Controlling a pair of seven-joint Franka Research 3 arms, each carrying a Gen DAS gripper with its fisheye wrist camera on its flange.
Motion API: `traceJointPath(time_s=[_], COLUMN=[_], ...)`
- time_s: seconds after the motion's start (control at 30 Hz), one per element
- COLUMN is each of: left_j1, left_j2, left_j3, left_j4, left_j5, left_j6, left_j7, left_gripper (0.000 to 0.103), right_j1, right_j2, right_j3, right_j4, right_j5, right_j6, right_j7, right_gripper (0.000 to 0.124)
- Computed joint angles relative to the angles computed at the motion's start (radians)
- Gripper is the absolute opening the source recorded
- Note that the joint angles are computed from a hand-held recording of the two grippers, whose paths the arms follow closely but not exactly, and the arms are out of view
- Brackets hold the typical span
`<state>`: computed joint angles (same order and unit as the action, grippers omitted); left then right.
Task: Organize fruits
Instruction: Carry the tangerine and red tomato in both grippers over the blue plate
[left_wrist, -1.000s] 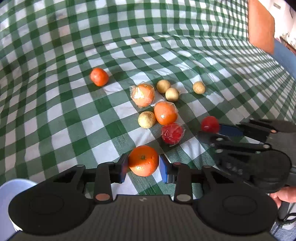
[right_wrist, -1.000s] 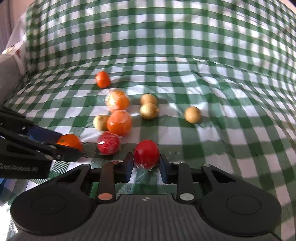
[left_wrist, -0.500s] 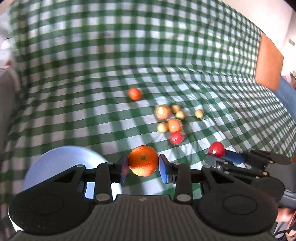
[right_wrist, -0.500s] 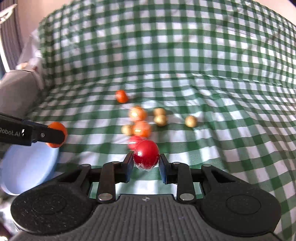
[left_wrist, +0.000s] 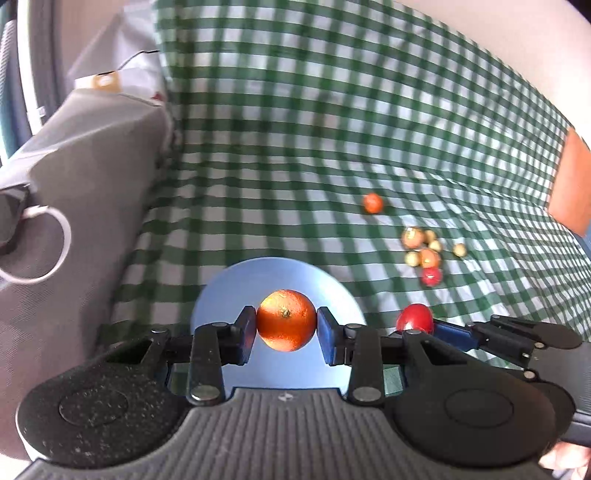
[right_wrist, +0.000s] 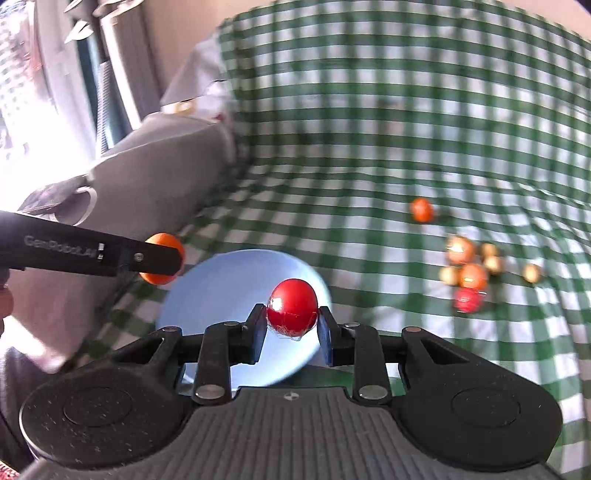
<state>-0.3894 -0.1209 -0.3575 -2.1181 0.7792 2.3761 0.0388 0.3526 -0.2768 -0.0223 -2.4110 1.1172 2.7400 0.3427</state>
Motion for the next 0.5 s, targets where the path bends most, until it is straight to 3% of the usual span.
traceJointPath(time_s=[0.23, 0.5], left_j1=[0.019, 0.036], left_j2=[-0.055, 0.009], left_j3=[0.007, 0.021], left_j4=[-0.076, -0.063], left_j5=[-0.030, -0.059], left_j6=[0.008, 0.031], left_j7=[-0.011, 0.017], left_gripper=[0.039, 0.039], right_j1=[0.025, 0.024], right_j2=[0.004, 0.078], right_j3=[0.036, 0.046], right_j4=[0.004, 0.033], right_j5=[-0.063, -0.144], right_j6=[0.023, 0.031], right_j7=[0.047, 0.121], right_gripper=[0.031, 0.031])
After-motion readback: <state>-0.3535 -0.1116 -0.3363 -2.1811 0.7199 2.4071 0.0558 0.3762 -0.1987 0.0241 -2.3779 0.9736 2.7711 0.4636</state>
